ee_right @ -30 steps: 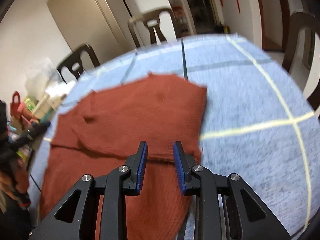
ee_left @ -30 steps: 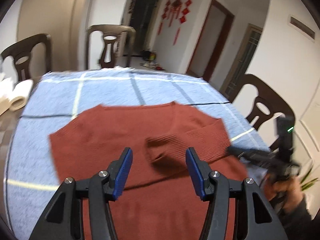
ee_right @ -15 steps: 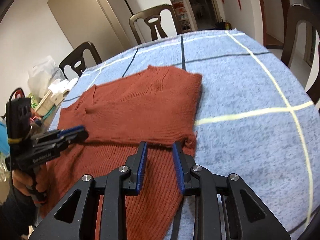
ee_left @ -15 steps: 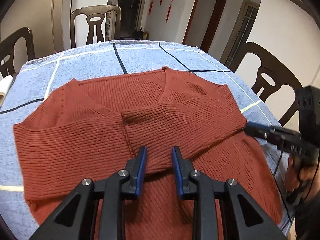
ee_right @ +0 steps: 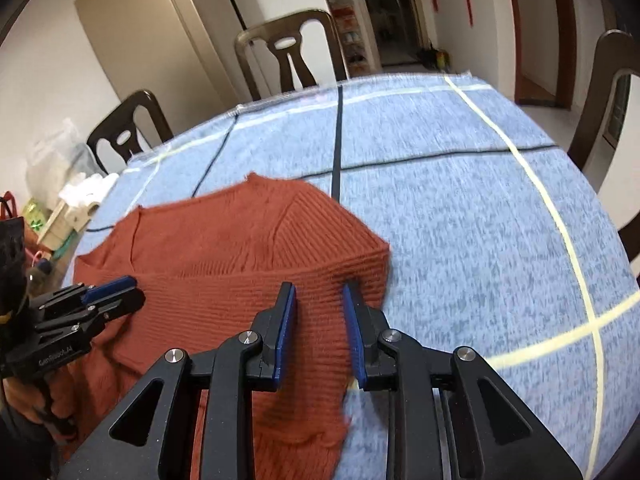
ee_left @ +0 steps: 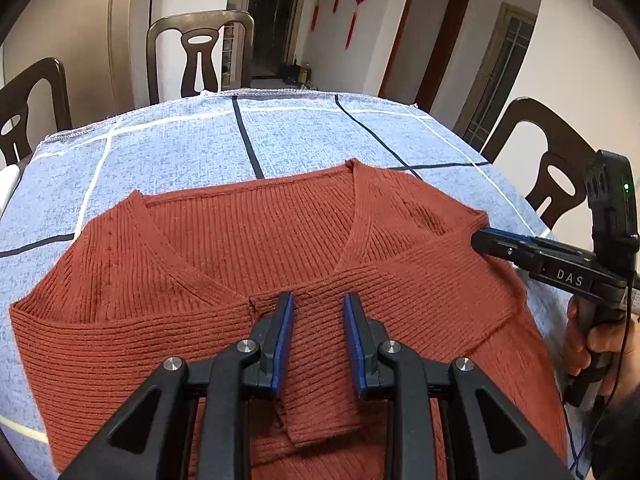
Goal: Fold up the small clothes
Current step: 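Fold the held sleeve across the body with the right tool and release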
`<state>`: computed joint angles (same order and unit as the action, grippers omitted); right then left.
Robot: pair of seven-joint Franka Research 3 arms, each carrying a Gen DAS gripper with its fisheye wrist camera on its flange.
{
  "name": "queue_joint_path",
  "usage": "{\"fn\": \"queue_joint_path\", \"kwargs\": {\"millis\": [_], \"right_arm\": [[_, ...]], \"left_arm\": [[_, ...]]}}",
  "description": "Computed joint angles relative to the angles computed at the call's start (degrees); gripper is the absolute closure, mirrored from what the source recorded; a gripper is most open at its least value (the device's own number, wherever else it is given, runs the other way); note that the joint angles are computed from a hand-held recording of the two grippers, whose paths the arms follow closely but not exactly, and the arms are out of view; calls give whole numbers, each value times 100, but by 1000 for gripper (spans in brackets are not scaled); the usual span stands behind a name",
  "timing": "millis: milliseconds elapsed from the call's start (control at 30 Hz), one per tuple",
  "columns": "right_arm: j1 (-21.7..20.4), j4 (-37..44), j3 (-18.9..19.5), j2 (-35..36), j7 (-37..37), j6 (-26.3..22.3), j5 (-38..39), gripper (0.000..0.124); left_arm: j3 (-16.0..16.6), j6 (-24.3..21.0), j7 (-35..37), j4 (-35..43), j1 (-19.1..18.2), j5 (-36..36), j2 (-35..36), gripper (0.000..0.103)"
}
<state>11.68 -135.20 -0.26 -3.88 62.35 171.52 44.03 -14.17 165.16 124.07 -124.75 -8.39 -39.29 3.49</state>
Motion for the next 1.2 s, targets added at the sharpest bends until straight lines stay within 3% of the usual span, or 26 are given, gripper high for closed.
{"fn": "queue_joint_path", "kwargs": {"millis": [67, 133, 200, 267, 333, 400, 500, 567, 700, 800, 900, 1000, 1133, 1200], "right_arm": [[-82, -137, 64, -133, 430, 8, -431, 100], [-124, -358, 125, -368, 761, 40, -837, 100], [74, -564, 6, -606, 497, 78, -671, 100], [164, -805, -24, -807, 433, 92, -702, 100], [40, -955, 76, -796, 728, 64, -1155, 99], [207, -1019, -62, -815, 540, 220, -975, 99], [-118, -1030, 177, -914, 1183, 115, -1525, 99], [-177, -1111, 227, -1020, 1357, 127, -1798, 99], [25, -1234, 76, -1162, 1319, 164, -1852, 99], [111, -1217, 2, -1099, 1308, 248, -1819, 98], [186, -1142, -86, -956, 1301, 219, -1714, 98], [235, -1096, -145, -891, 1182, 219, -1587, 98], [-15, -1135, 73, -998, 1447, 120, -1923, 98], [133, -1191, -54, -1103, 1309, 76, -1783, 98]], "left_arm": [[31, -10, -119, -130, -13, 168, -141, 75], [80, -41, 204, -341, -44, -107, -376, 75], [210, -66, 545, -582, -132, -405, -601, 75], [222, 101, 346, -736, -126, -117, -623, 75], [426, 122, 775, -710, -326, -645, -577, 74], [439, 78, 428, -682, -302, -377, -576, 74], [425, 326, -189, -891, -294, 343, -717, 74], [519, 423, -233, -1030, -364, 365, -843, 74], [679, 735, -881, -1360, -330, 936, -1079, 74], [454, 1017, -2158, -1589, 189, 2204, -1148, 74], [310, 888, -3128, -1593, 592, 3138, -1078, 74], [597, 1044, -3058, -1719, 317, 3069, -1096, 72], [843, 1039, -3245, -1806, 68, 3273, -1193, 69], [977, 1026, -3257, -1869, -60, 3302, -1268, 68]]}}
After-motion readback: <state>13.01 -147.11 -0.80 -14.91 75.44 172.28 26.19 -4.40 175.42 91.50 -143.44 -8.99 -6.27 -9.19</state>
